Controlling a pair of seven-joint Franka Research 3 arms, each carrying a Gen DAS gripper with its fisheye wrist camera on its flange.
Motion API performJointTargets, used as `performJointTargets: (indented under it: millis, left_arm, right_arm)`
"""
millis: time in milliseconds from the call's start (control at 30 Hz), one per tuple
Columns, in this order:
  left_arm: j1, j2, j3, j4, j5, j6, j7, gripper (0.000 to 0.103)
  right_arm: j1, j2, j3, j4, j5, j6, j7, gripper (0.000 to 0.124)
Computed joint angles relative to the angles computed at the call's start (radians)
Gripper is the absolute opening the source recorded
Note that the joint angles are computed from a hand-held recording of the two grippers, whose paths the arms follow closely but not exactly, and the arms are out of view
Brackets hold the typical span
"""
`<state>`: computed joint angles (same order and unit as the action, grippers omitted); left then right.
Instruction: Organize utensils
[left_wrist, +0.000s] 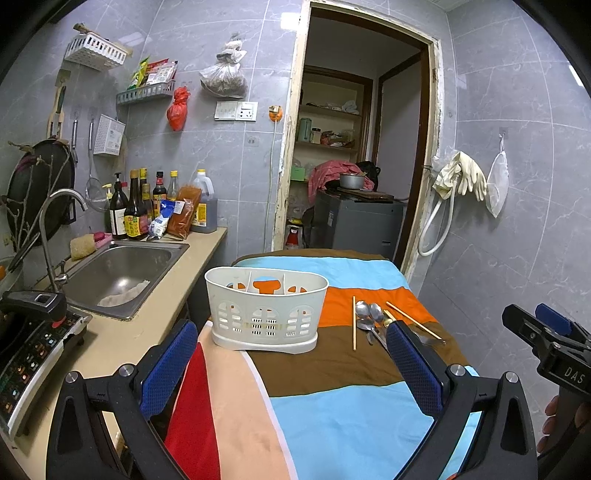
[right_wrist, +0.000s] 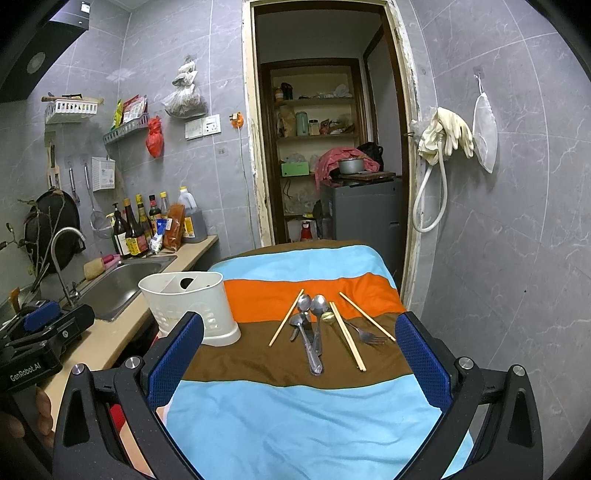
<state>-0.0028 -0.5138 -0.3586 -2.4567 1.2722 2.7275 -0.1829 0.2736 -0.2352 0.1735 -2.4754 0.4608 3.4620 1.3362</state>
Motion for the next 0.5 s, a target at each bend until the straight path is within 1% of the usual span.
performJointTargets:
  millis: [100, 200, 233, 267, 400, 433, 467, 500]
  left_arm:
    - [-0.002, 0.0, 0.002, 0.0, -0.003, 0.001, 0.001, 0.103]
    - [-0.001, 0.0, 0.002, -0.001, -0.003, 0.002, 0.002, 0.103]
    - [-0.015, -0.023, 0.006, -0.016, -0.025, -0.004, 0.019, 0.103]
    - [-0.014, -0.026, 0.004, -0.018, -0.029, -0.004, 0.022, 0.103]
    - [-0.004, -0.025, -0.003, -0.017, -0.032, 0.002, 0.022, 0.103]
    - [-0.001, -0.027, -0.007, -0.021, -0.029, 0.004, 0.016, 0.103]
    - [-0.001, -0.028, -0.007, -0.023, -0.03, 0.005, 0.017, 0.103]
    - [0.001, -0.027, -0.009, -0.021, -0.029, 0.004, 0.015, 0.103]
  right_arm:
    - [-0.006, 0.007, 0.01, 0.005, 0.007, 0.002, -0.004, 0.102]
    - [-0.003, 0.008, 0.006, 0.005, 0.006, 0.001, -0.003, 0.102]
    - [0.0, 0.01, 0.002, 0.006, 0.003, 0.001, -0.002, 0.102]
    - [-0.01, 0.012, 0.022, 0.005, 0.019, 0.006, -0.008, 0.102]
    - [-0.029, 0.004, 0.053, 0.002, 0.054, 0.002, -0.028, 0.102]
    - [-0.006, 0.019, 0.037, -0.013, 0.041, 0.031, -0.014, 0.102]
    - [-0.002, 0.02, 0.031, -0.011, 0.041, 0.03, -0.016, 0.102]
    - [-0.005, 0.017, 0.042, -0.016, 0.055, 0.035, -0.024, 0.102]
